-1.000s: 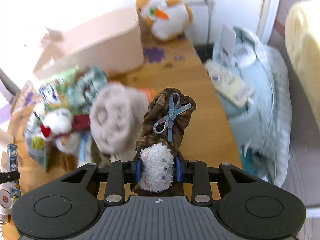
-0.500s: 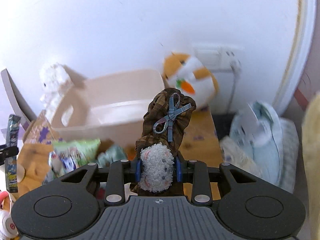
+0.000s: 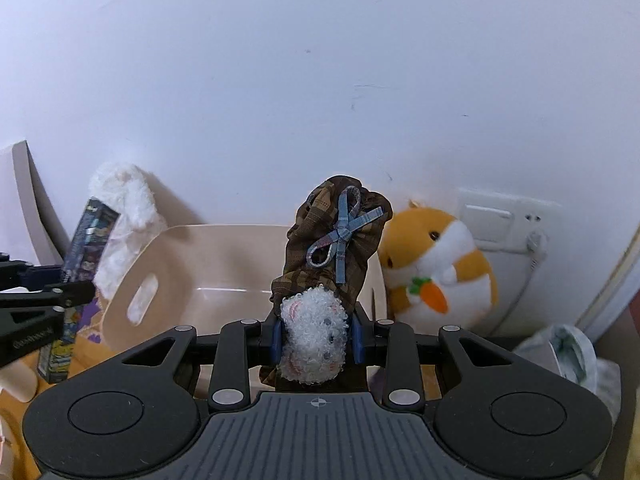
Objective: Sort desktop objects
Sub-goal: 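Carry the toothpaste box and scrunchie into the beige basket and open both tools, then grasp the white snack bag with the left tool while the right tool grasps the beige towel roll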
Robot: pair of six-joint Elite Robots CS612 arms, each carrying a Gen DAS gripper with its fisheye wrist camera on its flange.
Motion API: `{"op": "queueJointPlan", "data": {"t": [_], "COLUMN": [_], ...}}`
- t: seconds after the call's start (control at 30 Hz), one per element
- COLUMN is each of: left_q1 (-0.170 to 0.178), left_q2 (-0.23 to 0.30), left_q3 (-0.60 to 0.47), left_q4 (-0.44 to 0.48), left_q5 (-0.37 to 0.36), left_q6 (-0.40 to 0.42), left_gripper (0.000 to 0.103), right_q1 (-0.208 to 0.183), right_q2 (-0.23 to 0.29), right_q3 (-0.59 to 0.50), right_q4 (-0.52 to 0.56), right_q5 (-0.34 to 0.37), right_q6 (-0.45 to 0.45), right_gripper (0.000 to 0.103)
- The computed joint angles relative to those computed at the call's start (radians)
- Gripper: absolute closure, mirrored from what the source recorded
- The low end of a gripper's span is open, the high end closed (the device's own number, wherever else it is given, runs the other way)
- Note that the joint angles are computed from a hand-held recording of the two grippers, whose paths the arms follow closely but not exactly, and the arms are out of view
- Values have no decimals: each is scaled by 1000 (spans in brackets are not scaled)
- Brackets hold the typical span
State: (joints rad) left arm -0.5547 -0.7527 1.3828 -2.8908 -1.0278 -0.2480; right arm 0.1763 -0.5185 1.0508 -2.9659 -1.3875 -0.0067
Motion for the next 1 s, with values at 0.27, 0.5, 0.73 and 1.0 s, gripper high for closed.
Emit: {"op": "queueJointPlan", "data": {"t": [0.27, 0.5, 0.73, 1.0], "left_q1": [18, 32, 53, 49], "left_q2": [100, 152, 163, 112], "left_q3": [-160, -242, -257, -153], "left_q4": [163, 276, 332, 171], "left_q5": [-5, -7, -107, -110], "left_q6": [-45, -73, -60, -47], "left_gripper": [80, 80, 54, 23], "right_q1": [24, 31, 32, 25], "right_q2": [97, 167, 181, 126], "right_q3": [-152, -258, -271, -168], "right_q4": [107, 217, 266, 128], "right_q5": [-48, -39, -42, -85], "right_q6": [-75, -78, -47, -3], "right_gripper": [73, 73, 43, 1]}}
